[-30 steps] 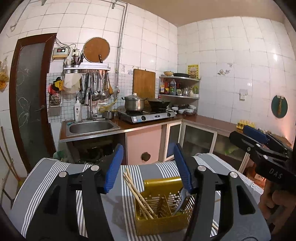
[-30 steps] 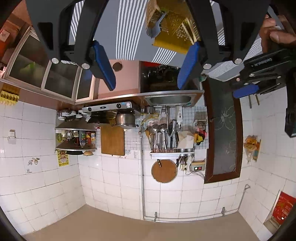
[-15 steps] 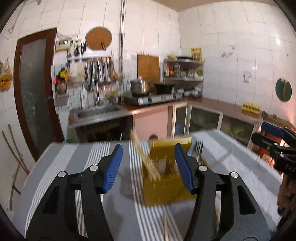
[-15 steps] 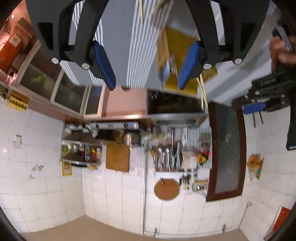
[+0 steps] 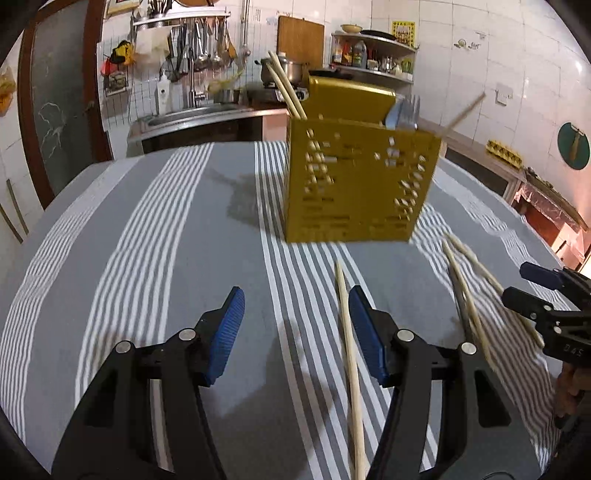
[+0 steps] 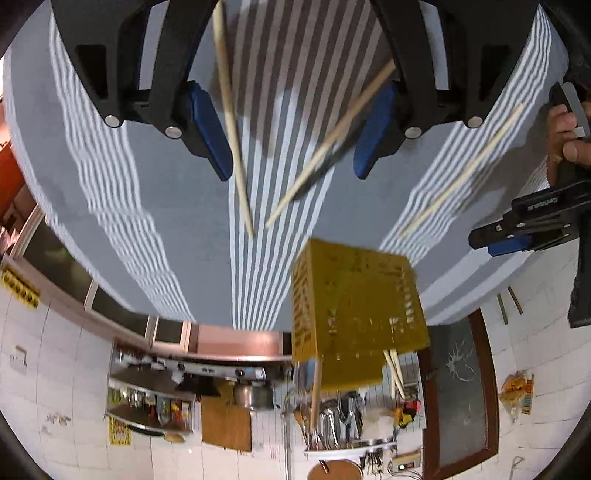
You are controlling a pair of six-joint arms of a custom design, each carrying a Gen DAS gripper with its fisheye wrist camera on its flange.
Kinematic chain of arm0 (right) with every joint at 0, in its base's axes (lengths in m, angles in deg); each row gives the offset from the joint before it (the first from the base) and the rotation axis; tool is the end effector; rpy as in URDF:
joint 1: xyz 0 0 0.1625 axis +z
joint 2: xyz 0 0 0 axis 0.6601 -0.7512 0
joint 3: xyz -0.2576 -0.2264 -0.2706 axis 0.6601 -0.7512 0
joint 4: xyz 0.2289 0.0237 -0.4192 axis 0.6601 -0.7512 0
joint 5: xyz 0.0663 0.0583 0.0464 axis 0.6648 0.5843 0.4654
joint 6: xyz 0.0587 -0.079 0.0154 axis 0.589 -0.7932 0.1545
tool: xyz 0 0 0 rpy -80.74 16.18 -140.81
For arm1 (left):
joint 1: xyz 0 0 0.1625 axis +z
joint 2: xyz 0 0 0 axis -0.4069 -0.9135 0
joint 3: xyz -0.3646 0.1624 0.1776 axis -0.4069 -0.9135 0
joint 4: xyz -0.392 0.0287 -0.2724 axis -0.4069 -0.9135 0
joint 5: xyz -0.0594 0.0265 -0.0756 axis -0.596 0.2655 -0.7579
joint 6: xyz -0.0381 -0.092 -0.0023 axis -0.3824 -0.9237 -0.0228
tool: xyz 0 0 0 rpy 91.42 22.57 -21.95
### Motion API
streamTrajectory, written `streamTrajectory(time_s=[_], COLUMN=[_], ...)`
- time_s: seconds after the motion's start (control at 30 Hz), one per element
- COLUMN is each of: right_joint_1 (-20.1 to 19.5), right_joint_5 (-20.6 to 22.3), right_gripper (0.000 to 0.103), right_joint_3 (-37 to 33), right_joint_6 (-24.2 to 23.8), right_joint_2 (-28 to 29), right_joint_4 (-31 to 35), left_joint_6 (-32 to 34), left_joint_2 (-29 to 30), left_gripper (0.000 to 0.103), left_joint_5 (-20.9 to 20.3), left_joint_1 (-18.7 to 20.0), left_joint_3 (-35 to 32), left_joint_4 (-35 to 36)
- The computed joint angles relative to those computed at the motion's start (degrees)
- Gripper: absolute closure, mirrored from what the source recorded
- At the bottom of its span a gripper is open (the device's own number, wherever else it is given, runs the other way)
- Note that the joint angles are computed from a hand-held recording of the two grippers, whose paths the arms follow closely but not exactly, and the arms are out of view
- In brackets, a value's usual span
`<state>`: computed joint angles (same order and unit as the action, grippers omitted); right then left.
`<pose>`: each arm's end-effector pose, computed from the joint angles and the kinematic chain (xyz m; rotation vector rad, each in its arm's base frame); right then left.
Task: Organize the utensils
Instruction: 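Close the left tool on a wooden chopstick while the right tool grasps another chopstick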
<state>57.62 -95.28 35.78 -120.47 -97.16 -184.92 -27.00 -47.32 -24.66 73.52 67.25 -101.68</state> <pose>0.2052 -0.6174 0.1581 1.0093 -2.3938 0.7700 -0.1575 -0.5268 0.2100 0.2100 2.1312 -1.1008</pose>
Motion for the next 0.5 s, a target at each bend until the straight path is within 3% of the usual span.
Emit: streamTrajectory(time_s=[0.1, 0.37, 0.5], right_joint_1=[0.04, 1.15, 1.29], right_joint_5=[-1.72, -4.25, -5.32], right_gripper=[0.047, 0.057, 0.057], right_joint_3=[0.06, -1.10, -2.61], right_joint_6=[0.25, 0.69, 1.11], right_joint_2=[0.48, 1.58, 2.57], right_joint_4=[0.29, 2.93, 5.20], left_joint_6=[-2.17, -5.68, -5.87], left_joint_2=[-0.28, -0.04, 0.69], left_gripper=[0.045, 0.045, 0.045], left_joint_5=[0.43, -0.75, -1.52], left_joint_1=[-0.41, 0.46, 1.13], left_joint_3=[0.21, -1.14, -2.44], left_joint_4=[3.51, 11.30, 13.61])
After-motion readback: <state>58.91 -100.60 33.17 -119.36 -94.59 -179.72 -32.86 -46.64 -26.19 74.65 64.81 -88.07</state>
